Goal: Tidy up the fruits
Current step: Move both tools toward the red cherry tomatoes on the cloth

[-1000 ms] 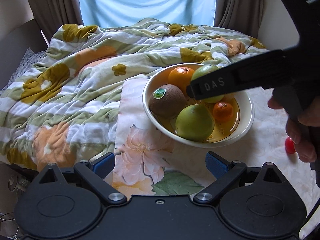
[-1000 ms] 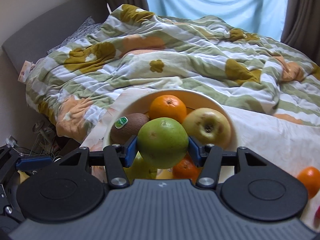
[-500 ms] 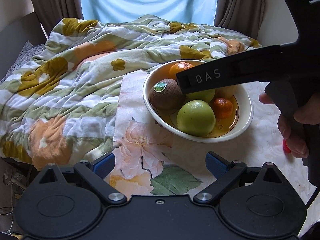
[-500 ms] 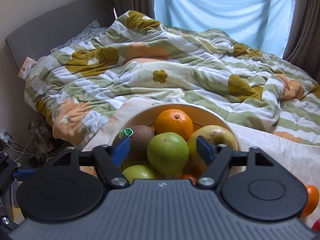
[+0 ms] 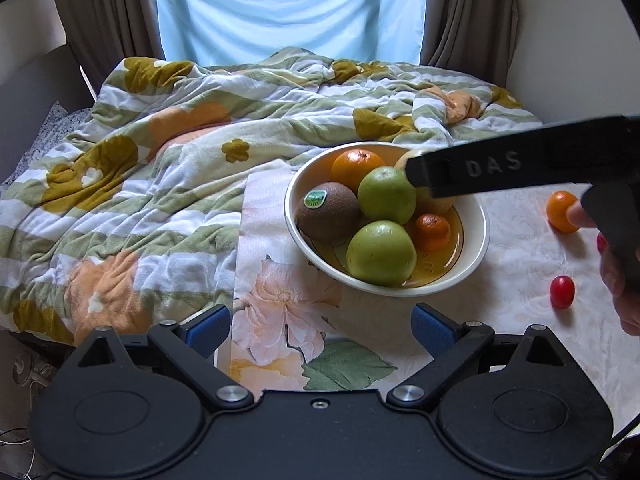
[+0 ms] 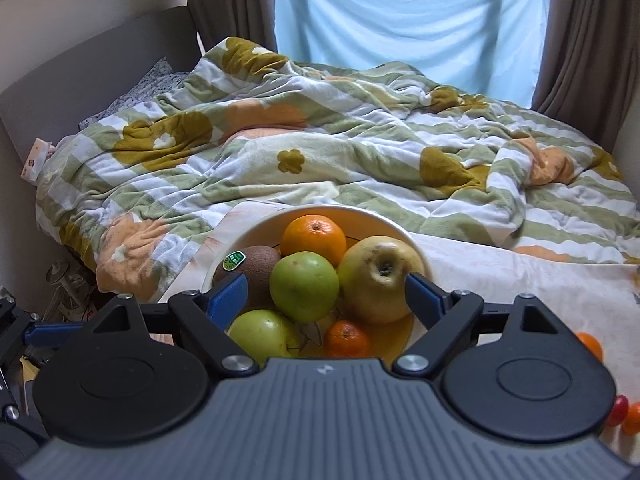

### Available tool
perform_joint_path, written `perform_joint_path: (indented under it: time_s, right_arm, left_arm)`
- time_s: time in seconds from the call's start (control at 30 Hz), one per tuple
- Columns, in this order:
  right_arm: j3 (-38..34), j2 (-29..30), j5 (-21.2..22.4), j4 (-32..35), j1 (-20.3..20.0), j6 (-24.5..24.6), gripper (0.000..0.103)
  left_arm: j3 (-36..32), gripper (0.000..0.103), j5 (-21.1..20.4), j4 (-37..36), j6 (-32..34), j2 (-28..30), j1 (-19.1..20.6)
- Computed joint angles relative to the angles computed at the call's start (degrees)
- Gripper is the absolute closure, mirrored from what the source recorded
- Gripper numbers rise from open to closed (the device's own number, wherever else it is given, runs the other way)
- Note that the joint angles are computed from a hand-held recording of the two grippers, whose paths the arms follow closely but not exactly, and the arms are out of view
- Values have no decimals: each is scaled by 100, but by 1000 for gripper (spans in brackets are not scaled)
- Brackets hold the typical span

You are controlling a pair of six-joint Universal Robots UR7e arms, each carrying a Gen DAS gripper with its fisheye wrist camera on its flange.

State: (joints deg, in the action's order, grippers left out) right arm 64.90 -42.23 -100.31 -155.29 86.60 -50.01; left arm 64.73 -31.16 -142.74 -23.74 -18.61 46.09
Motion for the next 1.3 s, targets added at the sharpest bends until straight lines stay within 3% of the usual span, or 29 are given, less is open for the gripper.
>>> perform_joint_path:
  time_s: [0.43,0.73,1.03,1.3]
  right_arm:
    - [1061,-1015,15,-774,-190,377,2]
    - [1255,-1648,312,-489,-632,232,2]
    - [493,-1702,597,620,-1185,-435,2]
    - [-674,-1203,749,1530,-1565,-1078,2]
  left_arm:
    - [263,4,422,-367,77,-66,-436]
    - [-262,4,757,598,-1092,345,-772]
    - [-1840,4,840,2184,-2254,1349,-933]
    - [-3998,4,818,3142,-2277,2664,-865]
